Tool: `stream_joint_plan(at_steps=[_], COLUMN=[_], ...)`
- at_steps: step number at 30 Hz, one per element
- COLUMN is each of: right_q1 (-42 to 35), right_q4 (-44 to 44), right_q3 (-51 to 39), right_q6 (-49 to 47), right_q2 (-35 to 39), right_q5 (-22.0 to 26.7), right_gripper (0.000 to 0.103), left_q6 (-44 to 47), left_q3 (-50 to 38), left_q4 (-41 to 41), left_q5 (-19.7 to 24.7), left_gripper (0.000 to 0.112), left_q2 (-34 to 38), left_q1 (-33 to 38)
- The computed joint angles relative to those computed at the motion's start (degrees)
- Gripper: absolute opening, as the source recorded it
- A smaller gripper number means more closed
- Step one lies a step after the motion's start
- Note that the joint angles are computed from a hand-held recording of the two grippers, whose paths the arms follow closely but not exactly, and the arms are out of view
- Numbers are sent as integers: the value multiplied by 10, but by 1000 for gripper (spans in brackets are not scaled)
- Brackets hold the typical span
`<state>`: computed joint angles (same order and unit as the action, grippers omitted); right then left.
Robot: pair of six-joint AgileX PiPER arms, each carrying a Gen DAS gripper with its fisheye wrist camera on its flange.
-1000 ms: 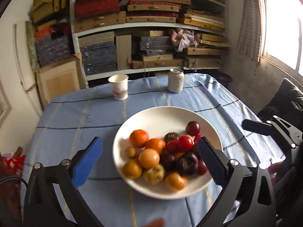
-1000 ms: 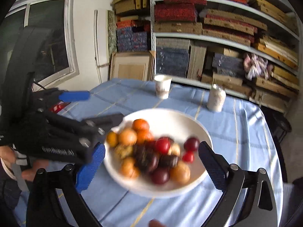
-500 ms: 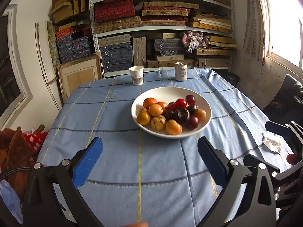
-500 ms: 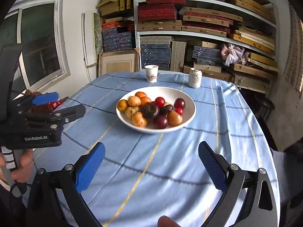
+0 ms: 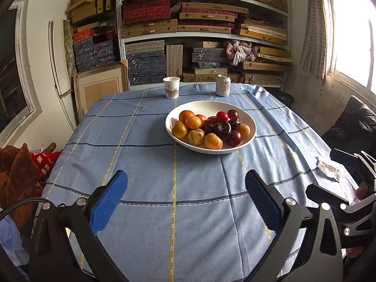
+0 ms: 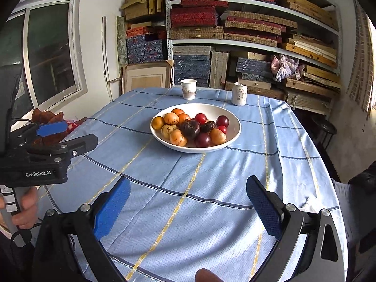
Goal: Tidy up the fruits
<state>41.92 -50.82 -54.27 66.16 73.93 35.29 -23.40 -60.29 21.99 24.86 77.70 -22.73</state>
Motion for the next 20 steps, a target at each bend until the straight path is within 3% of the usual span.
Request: stream_joint_plan(at_steps=[6, 10, 20], right_q1=[7, 4, 2], right_q4=[-4, 7, 8], right_q3=[-1, -1, 2], right_q6=[9, 8, 7], right_q2=[-1, 0, 1], right_q5=[9, 7, 1], right_gripper=[99, 99, 99], left_q6=[-5, -79, -86], left_q3=[11, 13, 3], left_q4=[6, 86, 93], left_q5=[-14, -4, 10], left_gripper=[99, 98, 98], left_q2=[-10, -12, -1], left_q1=[-1, -17, -15])
